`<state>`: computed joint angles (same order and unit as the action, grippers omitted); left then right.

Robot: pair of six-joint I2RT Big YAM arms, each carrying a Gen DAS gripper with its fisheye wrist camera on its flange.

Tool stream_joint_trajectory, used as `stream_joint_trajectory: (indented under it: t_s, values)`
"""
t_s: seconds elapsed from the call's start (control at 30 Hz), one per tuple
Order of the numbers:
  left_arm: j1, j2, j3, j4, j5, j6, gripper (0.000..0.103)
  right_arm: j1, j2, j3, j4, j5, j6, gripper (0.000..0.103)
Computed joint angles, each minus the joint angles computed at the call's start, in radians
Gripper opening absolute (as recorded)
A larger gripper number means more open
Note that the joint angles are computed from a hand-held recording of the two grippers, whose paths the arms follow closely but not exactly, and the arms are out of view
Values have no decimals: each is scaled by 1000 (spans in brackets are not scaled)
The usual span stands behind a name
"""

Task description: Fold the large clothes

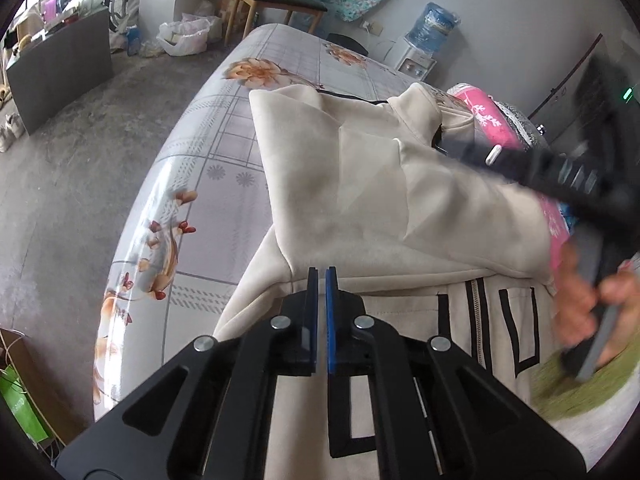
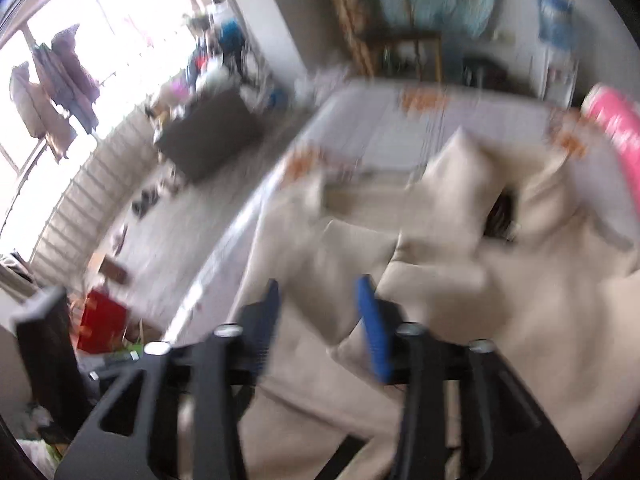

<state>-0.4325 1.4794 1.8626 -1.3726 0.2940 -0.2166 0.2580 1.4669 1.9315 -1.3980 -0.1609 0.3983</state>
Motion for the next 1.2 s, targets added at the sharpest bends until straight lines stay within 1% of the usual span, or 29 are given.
stream_joint_trajectory:
  t_s: [0.1,0.13,0.2,0.23,0.3,0.33,0.4,0.47,0.5,0.53,0.6,0.63,0.67,0.7,0.73,0.77,0.8,0.83,0.87,0.93,1.0,1.07,1.13,1.2]
  values:
    - [1,9,10,2,27,12,3,-55,-74,-91,24,-40,21,49]
    - [1,17,20,1,38,16,4,-76,-98,-109,26,-44,24,52]
    - [0,44,52,-7,58,12,10,-152,-175,-165,30,-44,18,56]
    - [0,67,80,-15,68,2,15,-181,-204,-186,30,-39,13,58]
    - [-5,108,131,-30,75,-14,19,-272,-259,-219,17,-9,-8,61]
    - [-8,132,163,-40,78,-18,24,-321,-274,-220,1,8,-20,62]
    - [-18,205,257,-79,74,-32,33,-411,-299,-231,-23,14,-31,62]
    - [-26,268,335,-113,75,-39,34,-521,-321,-249,-46,-9,-32,62]
    - [-33,314,389,-145,69,-42,34,-570,-333,-264,-51,-26,-29,62]
    - [-39,357,440,-176,57,-46,34,-608,-343,-277,-51,-44,-30,62]
    - [-51,404,490,-208,27,-47,32,-649,-363,-307,-43,-65,-33,62]
    - [-59,418,505,-213,6,-44,28,-664,-372,-324,-37,-71,-38,62]
    - [-72,416,503,-192,-35,-35,24,-683,-380,-338,-33,-77,-47,62]
    - [-81,426,516,-200,-53,-18,16,-699,-387,-351,-30,-80,-55,62]
    - [-93,430,523,-203,-87,-2,9,-709,-390,-357,-28,-83,-61,62]
    - [-101,420,508,-185,-104,13,7,-717,-391,-366,-22,-85,-65,62]
    - [-105,409,493,-167,-119,20,6,-725,-387,-365,-21,-86,-69,62]
    - [-109,384,466,-133,-131,23,6,-728,-385,-364,-21,-85,-70,62]
    - [-108,366,451,-109,-130,21,6,-723,-379,-358,-21,-82,-67,62]
    - [-102,283,378,-21,-118,5,6,-723,-380,-362,-14,-75,-75,62]
    - [-101,226,325,27,-159,-1,6,-718,-383,-364,-14,-65,-91,62]
    - [-90,194,278,37,-194,-16,6,-711,-380,-370,-16,-48,-110,62]
    - [-82,195,254,23,-191,-4,6,-700,-373,-381,-16,-25,-119,62]
    - [-75,195,222,5,-173,-7,6,-696,-367,-385,-13,-20,-116,62]
